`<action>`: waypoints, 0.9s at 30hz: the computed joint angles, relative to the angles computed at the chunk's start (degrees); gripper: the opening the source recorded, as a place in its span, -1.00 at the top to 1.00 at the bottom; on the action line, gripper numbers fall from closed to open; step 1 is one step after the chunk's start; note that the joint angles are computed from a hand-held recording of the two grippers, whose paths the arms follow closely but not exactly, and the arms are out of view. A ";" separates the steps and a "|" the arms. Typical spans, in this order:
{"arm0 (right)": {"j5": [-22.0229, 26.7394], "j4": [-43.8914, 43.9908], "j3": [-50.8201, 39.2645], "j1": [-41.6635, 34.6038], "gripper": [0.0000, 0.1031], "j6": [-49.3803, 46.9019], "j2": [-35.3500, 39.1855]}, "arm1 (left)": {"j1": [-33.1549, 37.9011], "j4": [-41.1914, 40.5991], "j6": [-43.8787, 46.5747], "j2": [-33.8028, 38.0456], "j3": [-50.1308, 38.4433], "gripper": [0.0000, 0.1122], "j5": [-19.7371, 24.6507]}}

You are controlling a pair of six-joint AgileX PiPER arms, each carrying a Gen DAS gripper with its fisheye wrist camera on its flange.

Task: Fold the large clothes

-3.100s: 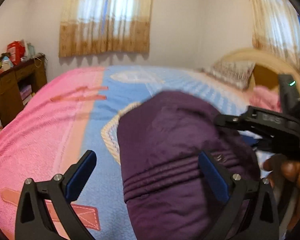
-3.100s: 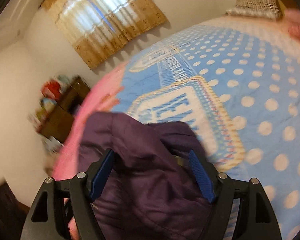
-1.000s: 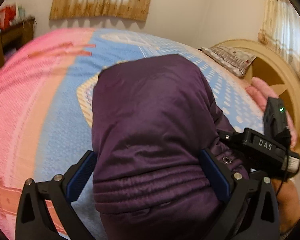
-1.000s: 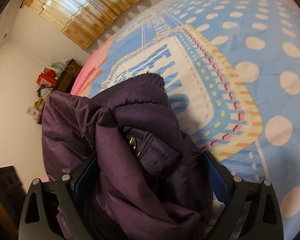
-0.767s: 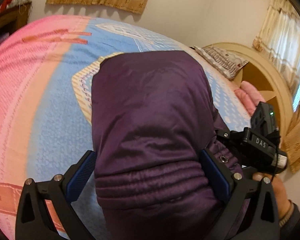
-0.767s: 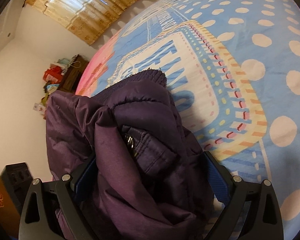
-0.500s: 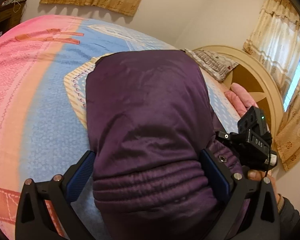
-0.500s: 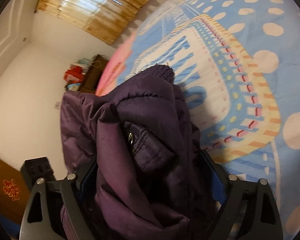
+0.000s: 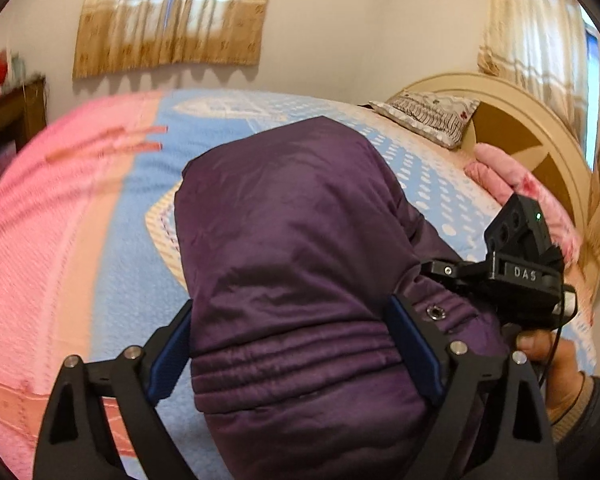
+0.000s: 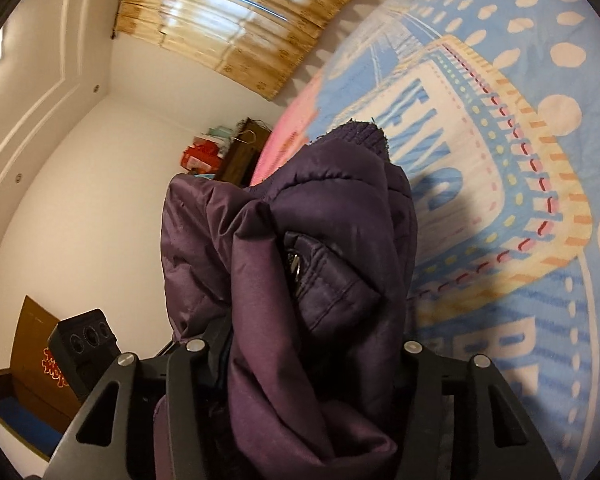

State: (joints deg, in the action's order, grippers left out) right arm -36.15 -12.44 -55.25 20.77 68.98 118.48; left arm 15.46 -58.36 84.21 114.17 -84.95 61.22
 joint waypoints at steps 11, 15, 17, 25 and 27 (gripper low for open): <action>-9.13 5.54 6.39 4.69 0.04 -2.68 -2.83 | 3.80 -2.92 5.89 -3.87 3.48 -0.58 2.39; -11.27 5.32 5.92 6.34 0.04 -1.66 -2.80 | 6.01 -5.07 10.11 -5.67 5.44 -0.56 3.15; -10.86 4.36 4.33 6.86 0.04 -0.71 -2.35 | 7.70 -6.21 12.78 -6.90 6.93 -0.55 3.38; -8.71 1.60 -4.90 10.41 0.04 1.94 1.46 | 13.77 -8.41 16.78 -8.88 8.47 -0.54 4.70; -7.26 0.58 -7.81 11.27 0.04 2.80 2.53 | 15.49 -8.95 17.78 -8.98 8.32 -0.54 4.82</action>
